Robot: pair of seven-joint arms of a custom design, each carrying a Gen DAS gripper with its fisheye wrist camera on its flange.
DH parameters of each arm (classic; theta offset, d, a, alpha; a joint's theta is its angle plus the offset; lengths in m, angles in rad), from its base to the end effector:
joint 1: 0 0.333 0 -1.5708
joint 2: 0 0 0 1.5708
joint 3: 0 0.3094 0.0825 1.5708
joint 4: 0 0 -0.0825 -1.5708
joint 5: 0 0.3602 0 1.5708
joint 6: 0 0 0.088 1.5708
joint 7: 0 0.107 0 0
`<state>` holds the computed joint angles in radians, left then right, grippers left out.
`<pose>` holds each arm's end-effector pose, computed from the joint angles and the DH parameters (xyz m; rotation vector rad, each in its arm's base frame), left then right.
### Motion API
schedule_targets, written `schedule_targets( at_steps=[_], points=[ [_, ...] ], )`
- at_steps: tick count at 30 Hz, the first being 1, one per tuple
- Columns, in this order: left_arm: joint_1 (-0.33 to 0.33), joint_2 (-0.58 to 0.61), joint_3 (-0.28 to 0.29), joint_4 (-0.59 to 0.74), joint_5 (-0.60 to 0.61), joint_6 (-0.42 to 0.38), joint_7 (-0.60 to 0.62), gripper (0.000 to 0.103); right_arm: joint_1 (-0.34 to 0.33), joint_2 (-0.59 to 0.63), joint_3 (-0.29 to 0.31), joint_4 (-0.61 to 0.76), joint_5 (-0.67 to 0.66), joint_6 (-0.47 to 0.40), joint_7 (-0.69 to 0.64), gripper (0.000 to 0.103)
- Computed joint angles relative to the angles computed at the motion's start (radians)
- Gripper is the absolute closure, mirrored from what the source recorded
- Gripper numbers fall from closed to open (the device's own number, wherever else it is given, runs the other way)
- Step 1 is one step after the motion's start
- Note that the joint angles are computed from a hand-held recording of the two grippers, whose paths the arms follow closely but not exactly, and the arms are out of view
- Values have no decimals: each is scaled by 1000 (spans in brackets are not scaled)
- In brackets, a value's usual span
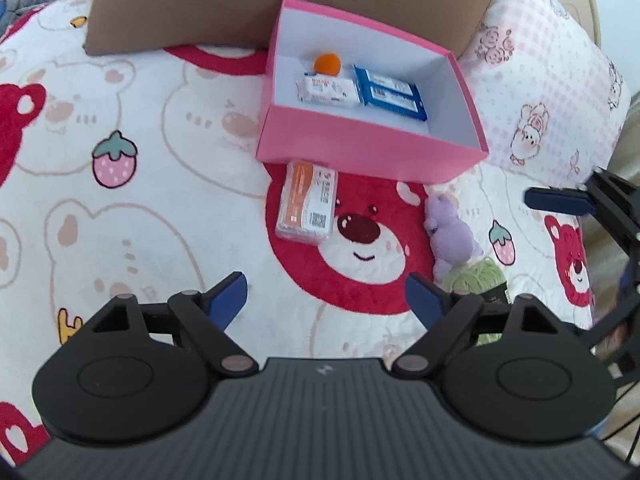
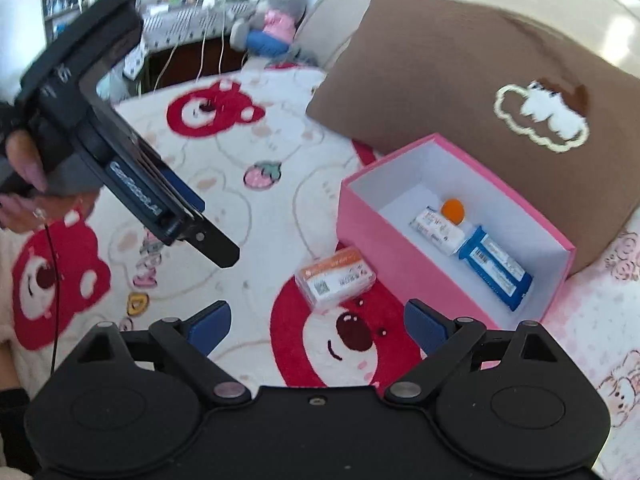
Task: Organize objects
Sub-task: 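Move the left tool down to the clear dental-floss case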
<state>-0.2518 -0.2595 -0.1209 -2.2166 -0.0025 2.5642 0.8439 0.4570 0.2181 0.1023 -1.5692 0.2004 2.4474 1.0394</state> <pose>0.4628 -0.1861 0.5552 -2.3345 1.6326 -0.8548 0.5563 0.3398 0.5905 -2.3906 0.7401 -0.4156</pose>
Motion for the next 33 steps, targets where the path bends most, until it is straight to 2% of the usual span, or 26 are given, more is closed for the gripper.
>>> schedule_targets(
  at_steps=[6,8,14,17,18,20,22,23,26,28,30,31,33],
  points=[
    [-6,10,21,-34,-41,36,57,16,22,85,-16,55,-51,2,21,8],
    [-8,15,25,-36,-48,37,94,10,27,111,-20,71,-59,3,22,8],
    [9,38,21,-56,-67,59,84,10,44,174,-33,108,-81,10,36,8],
    [14,46,24,-78,-98,87,68,9,49,197,-30,92,-77,70,3,8],
    [19,48,21,-85,-95,94,54,6,56,202,-33,86,-84,90,-2,8],
    [47,60,0,-76,-35,70,-27,0,74,213,-47,68,-108,151,-1,8],
    [71,77,-18,-63,34,44,-109,0,50,221,-13,50,-56,208,-64,8],
    [70,78,-15,-79,39,77,-108,0,31,229,10,57,-12,210,-103,8],
    [61,76,0,-138,22,212,-98,0,52,264,-14,97,-4,198,-95,8],
    [77,80,-12,-165,74,294,-149,0,53,281,-17,113,-1,198,-116,8],
    [112,89,-38,-178,176,351,-251,0,13,302,22,150,70,148,-168,8],
    [107,101,-32,-179,183,380,-266,0,1,319,29,187,96,97,-173,8],
    [55,124,13,-192,94,455,-228,0,27,341,-7,220,75,72,-131,8]
  ],
)
